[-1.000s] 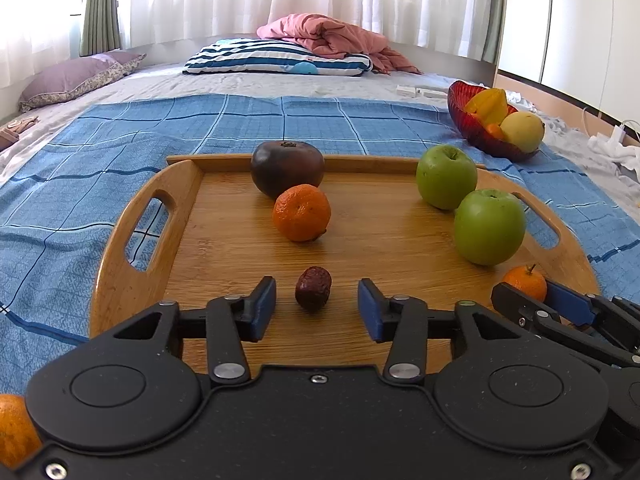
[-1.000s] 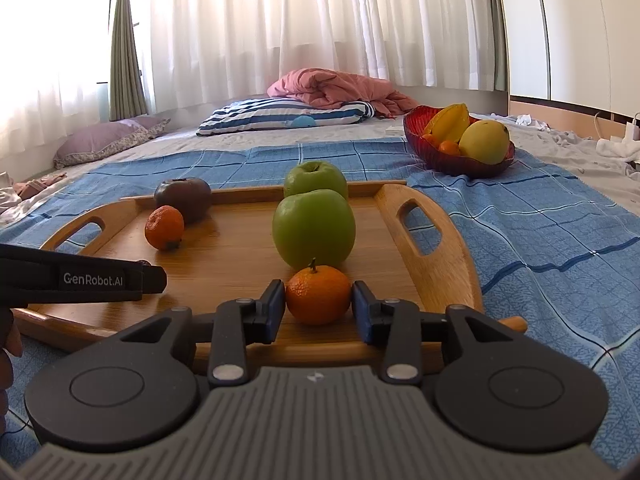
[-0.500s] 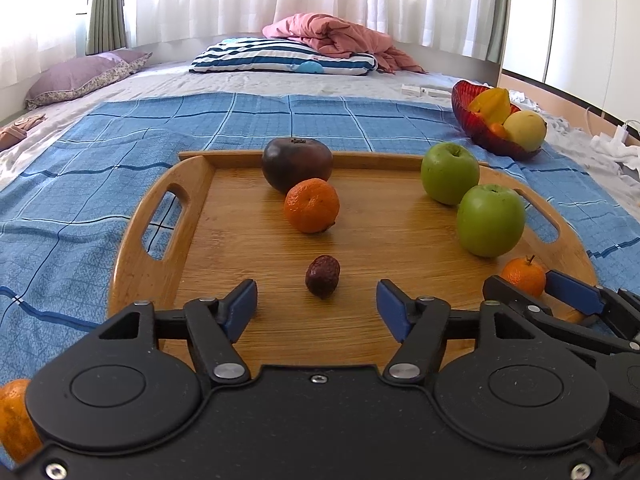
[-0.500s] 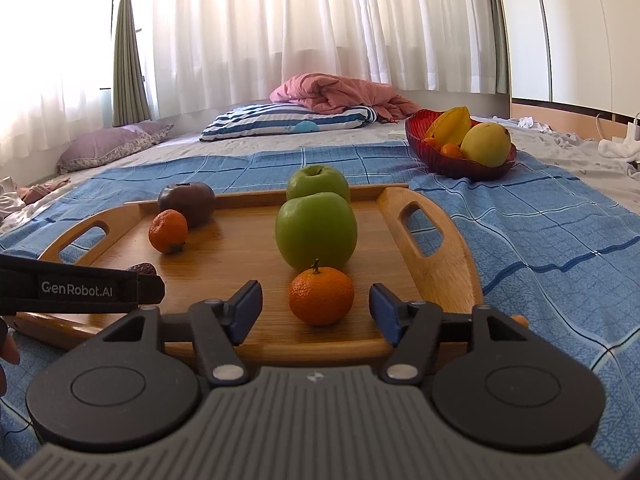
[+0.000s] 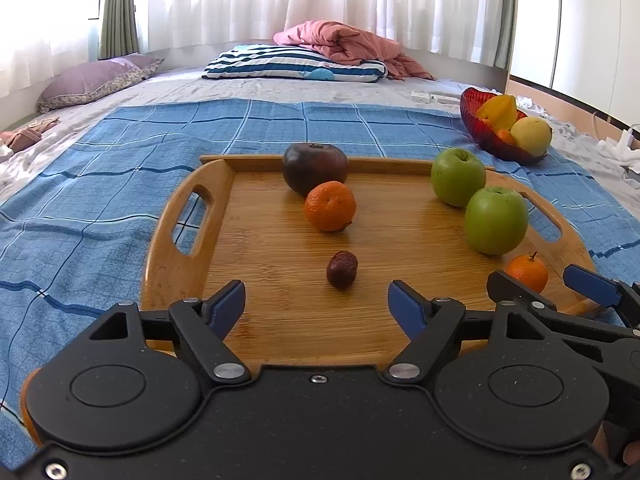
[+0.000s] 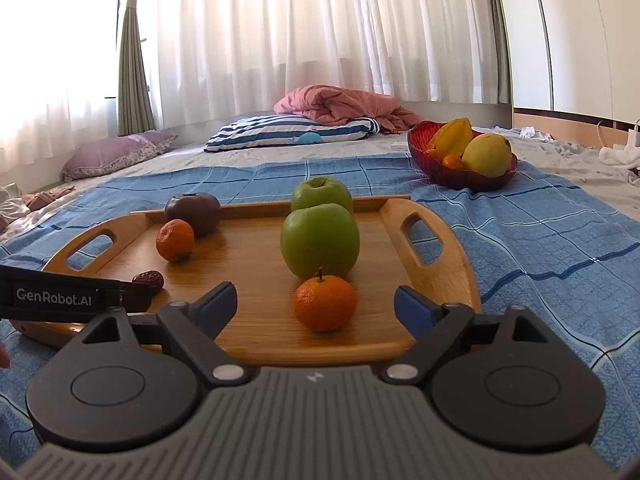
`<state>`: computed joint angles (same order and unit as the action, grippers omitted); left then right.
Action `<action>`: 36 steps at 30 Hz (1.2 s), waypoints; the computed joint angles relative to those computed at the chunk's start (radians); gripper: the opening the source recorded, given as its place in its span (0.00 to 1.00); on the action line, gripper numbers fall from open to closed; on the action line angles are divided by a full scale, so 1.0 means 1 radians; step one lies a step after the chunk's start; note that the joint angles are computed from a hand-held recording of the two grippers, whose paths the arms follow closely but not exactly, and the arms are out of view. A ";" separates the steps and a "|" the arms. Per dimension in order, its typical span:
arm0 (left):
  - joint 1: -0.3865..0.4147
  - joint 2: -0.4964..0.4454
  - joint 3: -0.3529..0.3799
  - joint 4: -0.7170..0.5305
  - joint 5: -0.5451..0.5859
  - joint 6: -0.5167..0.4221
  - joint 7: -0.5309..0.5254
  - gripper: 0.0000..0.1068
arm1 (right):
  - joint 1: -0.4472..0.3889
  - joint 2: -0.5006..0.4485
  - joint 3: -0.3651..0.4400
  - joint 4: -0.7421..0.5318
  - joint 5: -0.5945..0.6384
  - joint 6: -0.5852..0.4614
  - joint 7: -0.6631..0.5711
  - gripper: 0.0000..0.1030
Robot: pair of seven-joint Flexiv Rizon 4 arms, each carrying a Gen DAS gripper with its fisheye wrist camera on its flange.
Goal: Organize fruits
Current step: 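Move the left tool to the large orange while the right tool reaches another date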
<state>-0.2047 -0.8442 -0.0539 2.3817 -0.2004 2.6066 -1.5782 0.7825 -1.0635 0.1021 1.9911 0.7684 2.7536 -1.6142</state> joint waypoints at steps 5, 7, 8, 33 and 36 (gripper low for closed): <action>-0.014 0.000 0.008 0.019 -0.026 0.023 -0.005 0.75 | -0.001 -0.001 0.001 0.005 -0.011 0.008 0.000 0.95; -0.014 0.000 0.009 0.029 -0.029 0.031 -0.009 0.75 | -0.002 -0.002 0.002 0.007 -0.016 0.013 0.003 0.98; -0.012 0.001 0.009 0.034 -0.028 0.034 -0.012 0.76 | -0.002 -0.003 0.003 0.009 -0.019 0.018 0.005 0.99; -0.016 -0.049 0.034 0.159 -0.018 0.324 -0.055 0.92 | 0.025 -0.025 0.043 0.101 -0.112 0.162 0.040 1.00; -0.023 -0.057 0.032 0.180 -0.032 0.359 -0.044 0.92 | 0.029 -0.030 0.051 0.105 -0.112 0.173 0.053 1.00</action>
<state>-0.2278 -0.9008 -0.0221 2.5614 -0.2324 2.9660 -1.6226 0.8119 -1.0937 0.1535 2.0962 0.6565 2.9264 -1.5608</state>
